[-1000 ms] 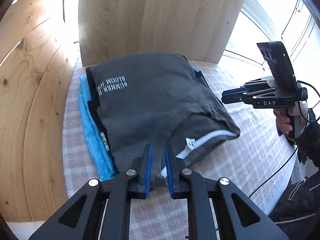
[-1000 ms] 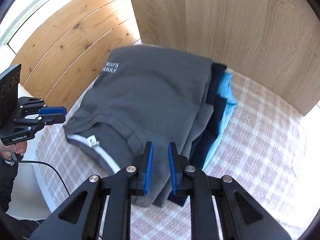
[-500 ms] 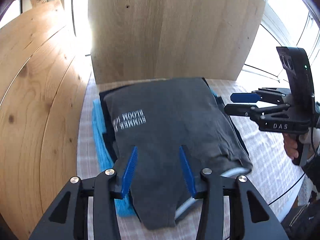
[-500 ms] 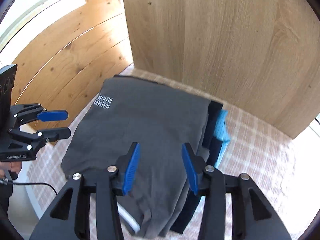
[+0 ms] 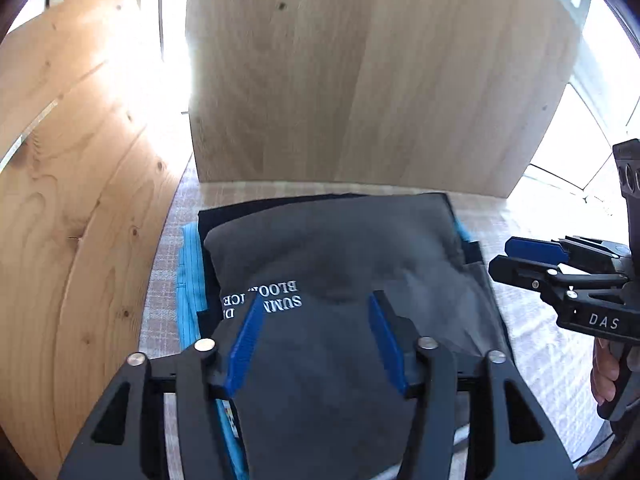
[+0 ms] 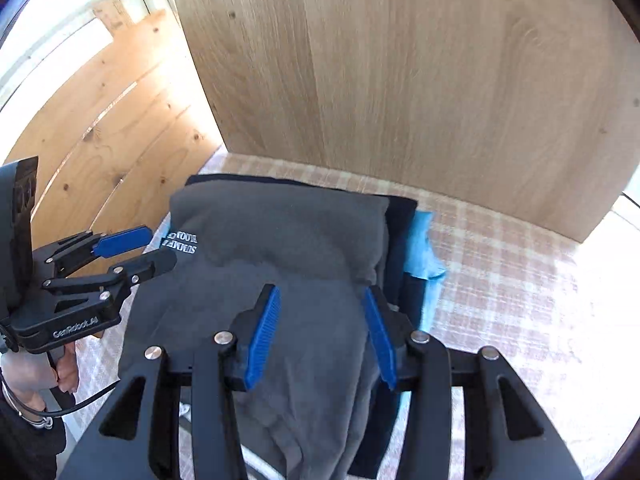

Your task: Fold clothes

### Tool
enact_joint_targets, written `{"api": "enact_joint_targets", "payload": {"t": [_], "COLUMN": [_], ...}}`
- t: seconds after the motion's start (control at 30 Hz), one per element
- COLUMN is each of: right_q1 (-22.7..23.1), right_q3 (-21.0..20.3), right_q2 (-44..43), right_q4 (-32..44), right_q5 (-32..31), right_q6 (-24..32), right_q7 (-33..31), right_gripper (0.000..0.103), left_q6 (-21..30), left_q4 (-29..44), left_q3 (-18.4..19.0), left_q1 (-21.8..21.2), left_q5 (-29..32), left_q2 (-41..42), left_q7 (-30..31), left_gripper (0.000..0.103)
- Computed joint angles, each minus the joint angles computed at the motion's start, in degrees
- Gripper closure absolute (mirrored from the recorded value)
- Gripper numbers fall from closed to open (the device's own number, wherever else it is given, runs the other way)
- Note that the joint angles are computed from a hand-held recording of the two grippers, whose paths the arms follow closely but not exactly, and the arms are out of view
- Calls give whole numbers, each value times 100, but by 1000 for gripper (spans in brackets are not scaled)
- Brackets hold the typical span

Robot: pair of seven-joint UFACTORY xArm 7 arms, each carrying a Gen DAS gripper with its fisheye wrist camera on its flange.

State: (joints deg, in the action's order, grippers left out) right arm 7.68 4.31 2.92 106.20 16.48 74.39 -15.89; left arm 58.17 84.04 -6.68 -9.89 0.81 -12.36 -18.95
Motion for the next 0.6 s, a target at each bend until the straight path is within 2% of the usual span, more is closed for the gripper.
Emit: {"api": "enact_joint_targets", "payload": {"t": [0.03, 0.1, 0.17, 0.2, 0.3, 0.43, 0.6], "right_q1": [-60, -132, -149, -124, -94, 5, 9], "right_q3": [-55, -153, -247, -243, -473, -912, -1282], "right_q2": [-302, -917, -1525, -1841, -2633, -3342, -4127], "right_q4": [-199, -653, -1132, -1418, -1933, -2252, -2565], "right_q5": [17, 37, 21, -25, -27, 280, 166], "right_q6": [-70, -225, -375, -488, -414, 17, 571], "right_q7": [-34, -132, -288, -325, -516, -642, -1028], "right_gripper": [59, 59, 59, 59, 59, 59, 59], "left_q6": [-59, -96, 89, 267, 806, 1528, 2333], "left_q4": [-135, -387, -540, -550, -489, -282, 163], "left_q3": [-88, -251, -438, -563, -1009, -1686, -2536], "left_q1": [-26, -78, -124, -125, -97, 18, 214], "left_q5": [100, 157, 177, 226, 389, 665, 727], "left_q2": [-281, -819, -1259, -1432, -1860, -2260, -2534], "left_q7": [-133, -421, -695, -858, -1456, -2318, -3303], "left_gripper": [19, 15, 3, 0, 0, 1, 1]}}
